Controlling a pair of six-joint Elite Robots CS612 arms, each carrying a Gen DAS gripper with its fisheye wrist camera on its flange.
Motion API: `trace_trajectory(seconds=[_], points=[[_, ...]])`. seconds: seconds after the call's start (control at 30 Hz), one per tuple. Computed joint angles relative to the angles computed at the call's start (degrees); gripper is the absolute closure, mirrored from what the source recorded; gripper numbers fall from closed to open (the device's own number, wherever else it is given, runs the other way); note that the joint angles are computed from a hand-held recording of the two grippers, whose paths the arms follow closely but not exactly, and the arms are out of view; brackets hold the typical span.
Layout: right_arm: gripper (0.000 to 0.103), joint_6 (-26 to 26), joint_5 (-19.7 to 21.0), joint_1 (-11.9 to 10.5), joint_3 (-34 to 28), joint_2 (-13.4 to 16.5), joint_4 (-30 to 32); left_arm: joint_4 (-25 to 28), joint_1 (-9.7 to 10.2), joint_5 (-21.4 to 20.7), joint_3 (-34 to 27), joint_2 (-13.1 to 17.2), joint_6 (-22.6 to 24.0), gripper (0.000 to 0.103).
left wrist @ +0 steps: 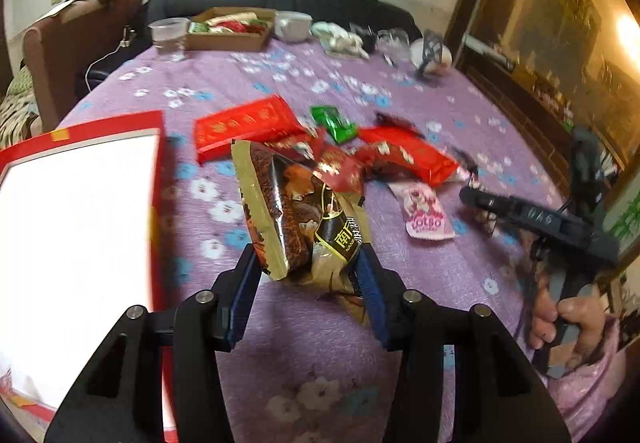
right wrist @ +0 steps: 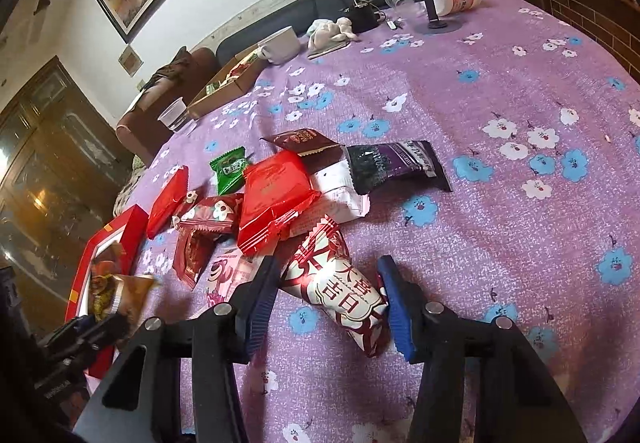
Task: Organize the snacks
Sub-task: 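Carry both snacks to the red-rimmed white tray and release them there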
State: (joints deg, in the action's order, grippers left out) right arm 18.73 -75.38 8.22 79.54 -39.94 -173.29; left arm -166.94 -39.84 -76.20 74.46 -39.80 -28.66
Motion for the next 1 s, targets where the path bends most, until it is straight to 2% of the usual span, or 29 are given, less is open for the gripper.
trace_trajectory(seconds=[0.13,0.3,0.47,0.53,0.67,0.8,1.0], points=[[0.052,-1.3,-1.4,0.4,-0.2,0.1,0.2,-1.9,-0.26,3.6,2.5,-1.5,0.2,0.056],[0.052,-3.4,-4.1,1.1,-0.3,0.0,0.7,-3.3,0.05,5.4,5.5,-3.2,-2.1,0.056],[0.054,-0.7,-1.8,0.5,0.6,-0.2,-0.5,-4.1,0.18,10.1,8.5,-4.9,-4.0,0.056],[0.054,1.8,1.1,-0.1,1.2,-0.3,-1.5,-4.3,0.39,11.8,9.8,-5.7,-5.3,0.056],[0.054,8.4,10.0,-1.5,2.1,0.2,-6.0,-4.2,0.88,13.9,11.7,-6.6,-7.1,0.056],[0.054,14.1,19.1,-1.9,0.8,1.5,-8.8,-3.0,1.39,16.3,13.5,-7.3,-9.1,0.056],[0.055,12.3,28.0,0.9,-5.6,4.1,-5.7,-1.9,2.57,16.6,15.8,-8.3,-12.8,0.056]])
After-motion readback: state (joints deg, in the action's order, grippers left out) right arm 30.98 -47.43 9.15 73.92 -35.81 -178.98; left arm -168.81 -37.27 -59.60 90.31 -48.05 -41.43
